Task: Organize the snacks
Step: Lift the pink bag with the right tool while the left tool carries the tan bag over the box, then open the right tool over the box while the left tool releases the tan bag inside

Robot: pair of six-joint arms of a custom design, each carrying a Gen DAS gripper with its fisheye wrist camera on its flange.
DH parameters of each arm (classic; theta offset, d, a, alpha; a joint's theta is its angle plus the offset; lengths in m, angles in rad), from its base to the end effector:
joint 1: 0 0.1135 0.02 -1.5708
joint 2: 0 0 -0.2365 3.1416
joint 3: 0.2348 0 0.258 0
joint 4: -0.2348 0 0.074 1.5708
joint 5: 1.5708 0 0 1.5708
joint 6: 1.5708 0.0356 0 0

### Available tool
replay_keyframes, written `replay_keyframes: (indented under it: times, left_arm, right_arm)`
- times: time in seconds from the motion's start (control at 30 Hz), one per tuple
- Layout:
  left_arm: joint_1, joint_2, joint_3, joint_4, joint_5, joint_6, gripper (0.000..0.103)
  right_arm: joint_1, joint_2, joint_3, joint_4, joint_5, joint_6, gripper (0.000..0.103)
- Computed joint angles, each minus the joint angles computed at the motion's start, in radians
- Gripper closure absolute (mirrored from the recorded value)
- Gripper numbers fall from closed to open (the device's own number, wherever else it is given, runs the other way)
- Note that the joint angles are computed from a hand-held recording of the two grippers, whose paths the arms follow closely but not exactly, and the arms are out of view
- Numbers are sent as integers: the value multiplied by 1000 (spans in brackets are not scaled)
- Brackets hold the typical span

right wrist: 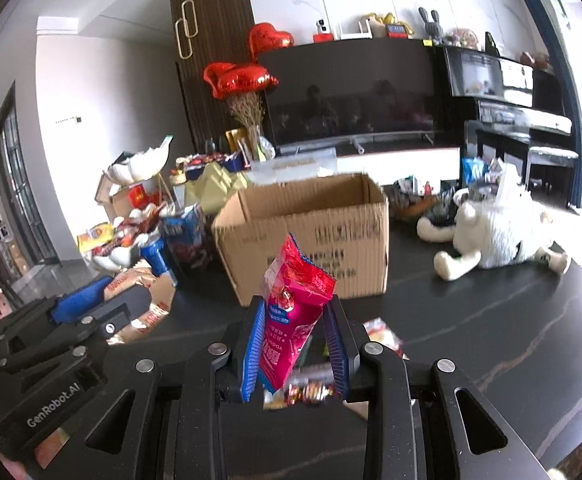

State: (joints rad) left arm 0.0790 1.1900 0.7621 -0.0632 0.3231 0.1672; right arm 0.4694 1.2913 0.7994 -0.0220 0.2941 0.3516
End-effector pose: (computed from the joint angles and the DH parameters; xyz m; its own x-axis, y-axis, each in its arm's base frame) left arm 0.2803 0.0109 0.2327 -0.4296 0.1243 -0.8944 0.2797 0.9601 -0.0009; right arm 0.2708 0.1258 0.2221 -0.4831 0.1245 -0.8666 -0.0441 0.9851 0.1661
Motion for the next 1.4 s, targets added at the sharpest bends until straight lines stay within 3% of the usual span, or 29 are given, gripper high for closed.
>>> replay_keyframes:
  times: [0.23,0.43,1.0,1.4]
  left_arm:
    - [-26,74,113,19,-38,-13,62]
    - [-40,213,290,-30,-52,-39,62]
    - [-94,677,929,-339,-75,-63,62]
    - [-127,1081,1469,-621,-99,-100,61]
  right_arm:
    - [-52,92,142,-35,-30,-17,72]
    - [-100,185,292,-75,-55,-66,72]
    - [-219,564,835,-334,-194,-124,72]
    - [-287,842,1190,-490,-266,-141,72]
